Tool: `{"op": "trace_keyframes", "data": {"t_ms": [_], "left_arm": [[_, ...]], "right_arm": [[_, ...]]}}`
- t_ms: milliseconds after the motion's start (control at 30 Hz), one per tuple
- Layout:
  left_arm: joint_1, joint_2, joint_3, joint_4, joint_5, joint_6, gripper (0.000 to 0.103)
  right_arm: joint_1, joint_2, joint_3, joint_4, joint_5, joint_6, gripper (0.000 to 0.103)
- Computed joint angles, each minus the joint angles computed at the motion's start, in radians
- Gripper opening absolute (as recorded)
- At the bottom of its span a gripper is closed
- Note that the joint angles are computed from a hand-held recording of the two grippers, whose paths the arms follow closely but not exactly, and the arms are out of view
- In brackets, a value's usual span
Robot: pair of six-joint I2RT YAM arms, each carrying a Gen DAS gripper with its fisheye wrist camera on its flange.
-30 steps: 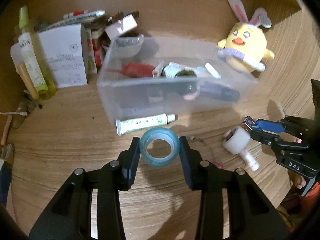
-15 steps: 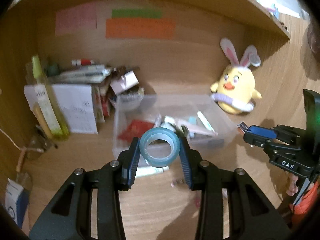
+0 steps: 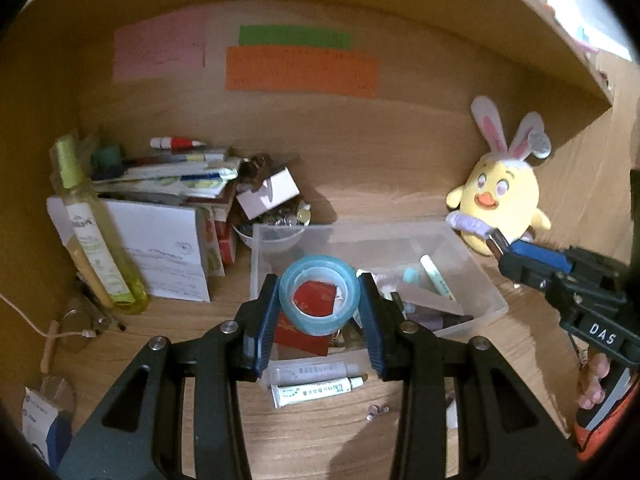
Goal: Organize objects
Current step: 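Drop the tape roll into the clear box with the left tool while the right drops the blue box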
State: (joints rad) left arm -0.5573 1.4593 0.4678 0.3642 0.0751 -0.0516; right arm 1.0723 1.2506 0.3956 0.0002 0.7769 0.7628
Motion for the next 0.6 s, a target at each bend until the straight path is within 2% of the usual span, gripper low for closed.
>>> {"op": "trace_keyframes", "data": {"t_ms": [300,600], "left_arm": [[-0.048,0.254,0.111,0.027,-0.037,0.01,0.038],[-0.023,0.343,0.161,0.037,-0.03,0.021,0.038]], "right_arm": [[-0.117,0.114,0.037,0.104,-0.1,-0.07,0.025],[-0.225,0.282,0.07,0.18,-0.203,-0.097,0.025]]}}
